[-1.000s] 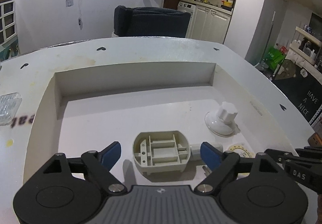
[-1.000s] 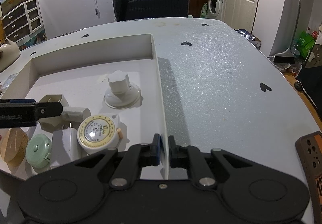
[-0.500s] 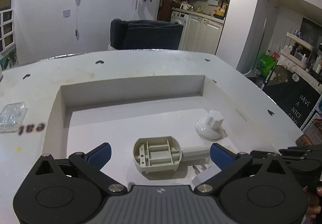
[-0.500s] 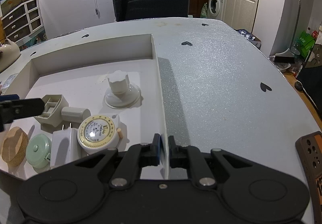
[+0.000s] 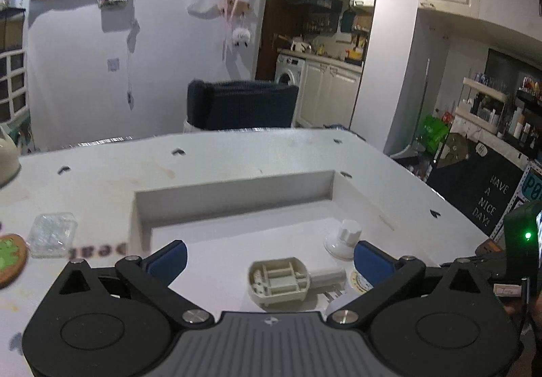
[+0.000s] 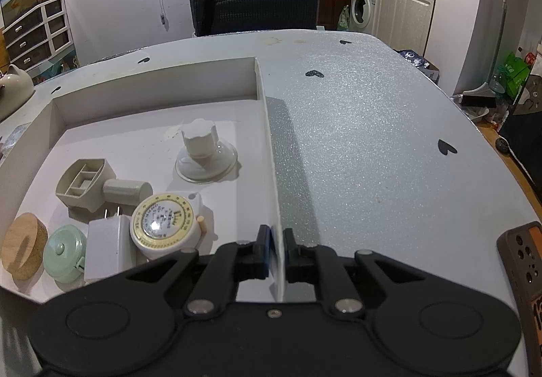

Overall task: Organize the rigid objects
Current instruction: 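Withdraw the open left gripper from the box, then reach the left gripper to the elephant cork coaster and grasp it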

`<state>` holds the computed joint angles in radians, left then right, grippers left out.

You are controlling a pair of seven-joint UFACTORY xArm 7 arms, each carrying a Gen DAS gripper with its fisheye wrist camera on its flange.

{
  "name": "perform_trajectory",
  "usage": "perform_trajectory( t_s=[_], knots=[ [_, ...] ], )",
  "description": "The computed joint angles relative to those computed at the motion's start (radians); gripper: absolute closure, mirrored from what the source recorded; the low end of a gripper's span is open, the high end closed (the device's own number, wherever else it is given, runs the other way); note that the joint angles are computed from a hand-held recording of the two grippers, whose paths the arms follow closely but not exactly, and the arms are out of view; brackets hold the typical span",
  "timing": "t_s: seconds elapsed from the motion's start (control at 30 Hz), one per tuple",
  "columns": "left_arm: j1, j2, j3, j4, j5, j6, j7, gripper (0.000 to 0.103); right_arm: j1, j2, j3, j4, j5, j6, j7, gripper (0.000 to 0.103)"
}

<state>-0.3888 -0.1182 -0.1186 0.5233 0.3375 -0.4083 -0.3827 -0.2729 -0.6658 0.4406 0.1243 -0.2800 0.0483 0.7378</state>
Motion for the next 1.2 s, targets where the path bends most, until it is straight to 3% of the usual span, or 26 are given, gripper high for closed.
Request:
perform_trajectory(
  t_s=[0.17,0.47,0.63,0.83,0.9,1.07,1.2],
  knots=[
    [0.025,-0.057,0.033,-0.046,0.002,-0.022,0.004,0.000,0.000,0.000,0.001,0.001,-0.001,0.000,0.002,0.094],
    [0.117,-0.114,0.054,-0.103,-0.103,-0.014,0.102,0.000,0.000,0.001,0.000,0.001,-0.003,0.001,0.002,0.094],
    [0.169,-0.099,0.079,-0.107,-0.161,0.006,0.135,0.000,0.002,-0.001,-0.002,0.000,-0.004,0.003,0.002,0.094],
    [0.255,-0.039,0.055,-0.100,-0.278,0.012,0.212,0.000,0.001,-0.004,-0.002,0.000,-0.004,0.004,0.004,0.093],
    [0.254,-0.008,0.090,-0.081,-0.246,0.036,0.199,0.000,-0.001,-0.005,0.002,0.000,-0.005,0.007,0.007,0.093],
    [0.303,0.095,0.031,-0.020,-0.450,0.058,0.385,0.000,-0.002,-0.006,0.006,0.007,-0.013,0.022,0.012,0.093],
    [0.277,0.158,0.054,0.018,-0.562,0.059,0.479,0.000,0.000,-0.007,0.004,0.009,-0.018,0.027,0.021,0.093]
  ],
)
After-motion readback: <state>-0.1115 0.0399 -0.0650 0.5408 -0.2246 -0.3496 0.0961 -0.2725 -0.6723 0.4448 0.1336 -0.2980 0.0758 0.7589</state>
